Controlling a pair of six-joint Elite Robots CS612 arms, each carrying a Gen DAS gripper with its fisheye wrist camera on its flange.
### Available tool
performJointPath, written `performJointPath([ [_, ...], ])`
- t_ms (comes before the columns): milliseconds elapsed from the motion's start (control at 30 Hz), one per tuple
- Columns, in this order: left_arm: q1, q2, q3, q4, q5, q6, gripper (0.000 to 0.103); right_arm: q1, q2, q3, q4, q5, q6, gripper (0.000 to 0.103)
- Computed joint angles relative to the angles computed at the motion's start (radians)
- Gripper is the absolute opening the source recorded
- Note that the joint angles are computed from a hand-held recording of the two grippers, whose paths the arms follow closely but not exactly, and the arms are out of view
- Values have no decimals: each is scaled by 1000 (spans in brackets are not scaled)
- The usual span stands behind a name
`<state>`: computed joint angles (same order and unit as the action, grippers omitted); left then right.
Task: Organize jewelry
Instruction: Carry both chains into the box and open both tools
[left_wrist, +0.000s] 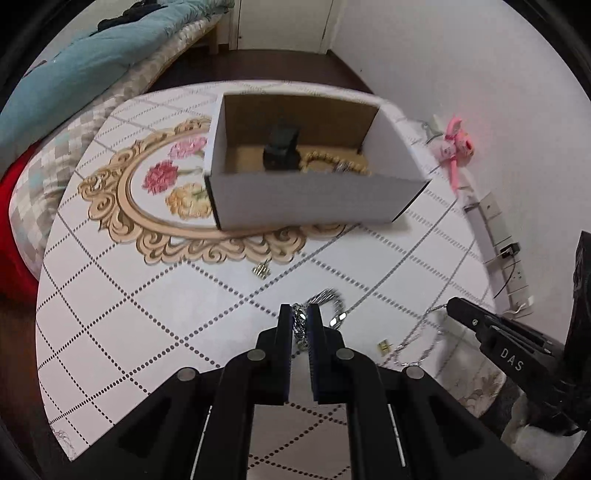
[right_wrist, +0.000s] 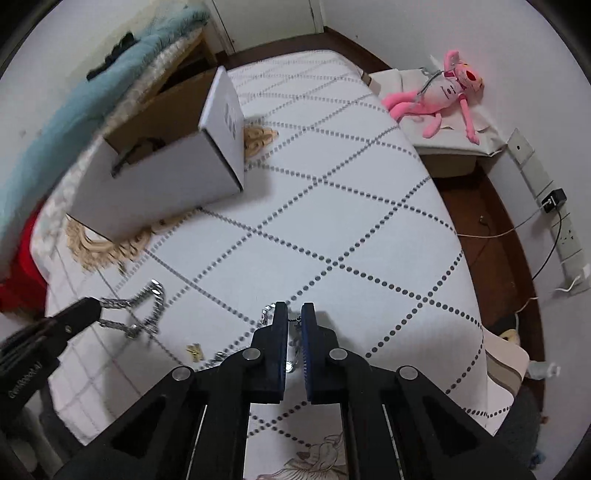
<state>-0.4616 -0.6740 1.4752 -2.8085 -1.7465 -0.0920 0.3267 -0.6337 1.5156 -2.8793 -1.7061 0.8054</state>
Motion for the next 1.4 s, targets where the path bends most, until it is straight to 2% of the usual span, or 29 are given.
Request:
performJointPath([
  [133, 6, -15, 0, -27, -32, -2, 5, -4, -22, 29, -93, 29, 24, 7],
  [267, 13, -30, -6, -49, -66, -12, 5, -6, -47, 44, -158, 38, -4, 7],
  [500, 30, -44, -56, -72, -125, -27, 5, -14, -77, 12, -212, 45, -73, 7],
  [633, 36, -32, -114, -72, -127, -19, 5, -25, -77, -38, -220, 56, -121, 7],
  [733, 38, -8, -180, -47, -109, -4, 5, -32, -64, -97, -192, 68, -165, 7],
  [933, 43, 62, -313, 73, -80, 23, 5, -49, 1, -262, -27, 104, -246, 7],
  [1200, 41, 159, -473, 291, -27, 83, 5, -71, 96, -434, 177, 124, -272, 7],
  [1400, 41, 189, -523, 381, 10, 56, 7, -82, 150, -516, 294, 145, -299, 7],
])
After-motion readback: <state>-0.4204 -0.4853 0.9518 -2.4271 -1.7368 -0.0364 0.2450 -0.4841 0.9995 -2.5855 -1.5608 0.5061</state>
